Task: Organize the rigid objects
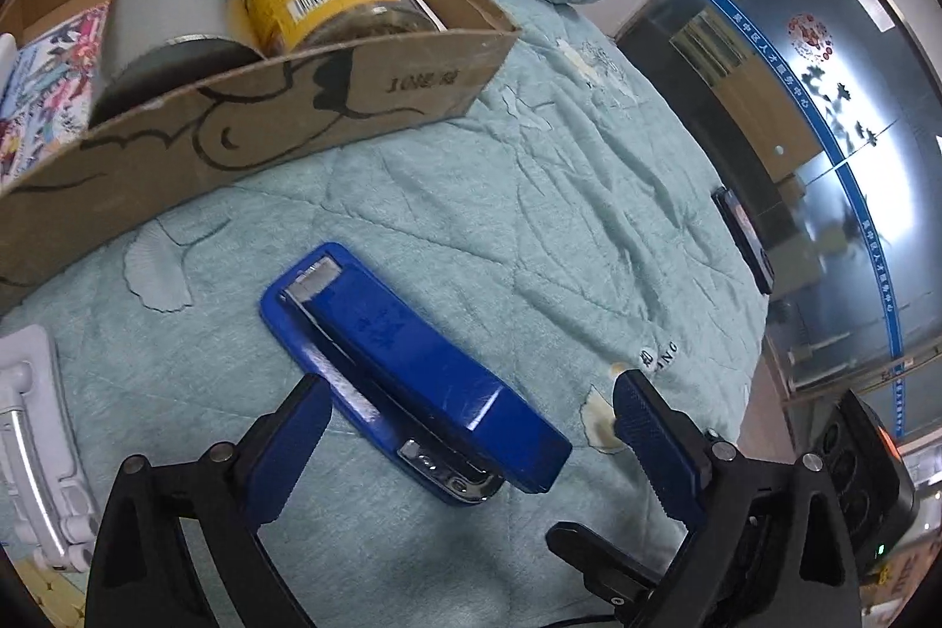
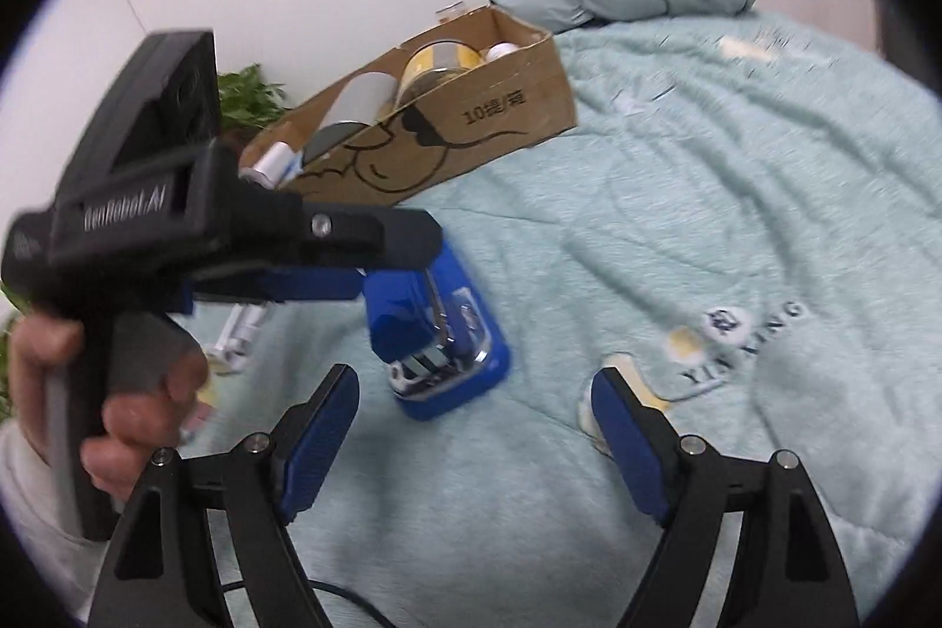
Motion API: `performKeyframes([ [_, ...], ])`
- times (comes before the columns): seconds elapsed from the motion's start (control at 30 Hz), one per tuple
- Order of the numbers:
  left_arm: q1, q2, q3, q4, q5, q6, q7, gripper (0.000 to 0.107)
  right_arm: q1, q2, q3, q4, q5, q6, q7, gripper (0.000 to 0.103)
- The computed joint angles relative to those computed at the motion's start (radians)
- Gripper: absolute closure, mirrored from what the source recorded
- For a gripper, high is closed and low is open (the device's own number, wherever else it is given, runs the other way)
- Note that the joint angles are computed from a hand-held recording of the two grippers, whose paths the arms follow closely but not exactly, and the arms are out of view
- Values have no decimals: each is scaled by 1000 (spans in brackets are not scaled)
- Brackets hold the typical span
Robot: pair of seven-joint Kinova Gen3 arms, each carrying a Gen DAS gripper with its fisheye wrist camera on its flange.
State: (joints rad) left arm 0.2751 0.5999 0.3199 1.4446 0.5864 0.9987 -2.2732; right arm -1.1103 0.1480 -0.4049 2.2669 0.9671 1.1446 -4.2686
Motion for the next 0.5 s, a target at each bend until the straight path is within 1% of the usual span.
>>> performKeyframes([
  [0.07,-16,-10,8,17,24,-24,-20,11,-13,24,-5,-41,-41,63,62,22],
  [0.1,-36,-25,17,43,52,-50,-45,11,-22,41,-7,-72,-57,101,97,22],
  [0.17,-65,-52,32,96,102,-105,-98,9,-43,56,0,-104,-74,141,132,22],
  [0.27,-69,-82,26,144,130,-176,-130,9,-73,96,9,-157,-88,194,187,22],
  [0.33,-69,-92,21,158,134,-195,-131,9,-77,111,25,-169,-83,192,217,22],
  [0.5,-82,-97,19,175,147,-203,-130,9,-89,113,41,-176,-77,176,246,22],
])
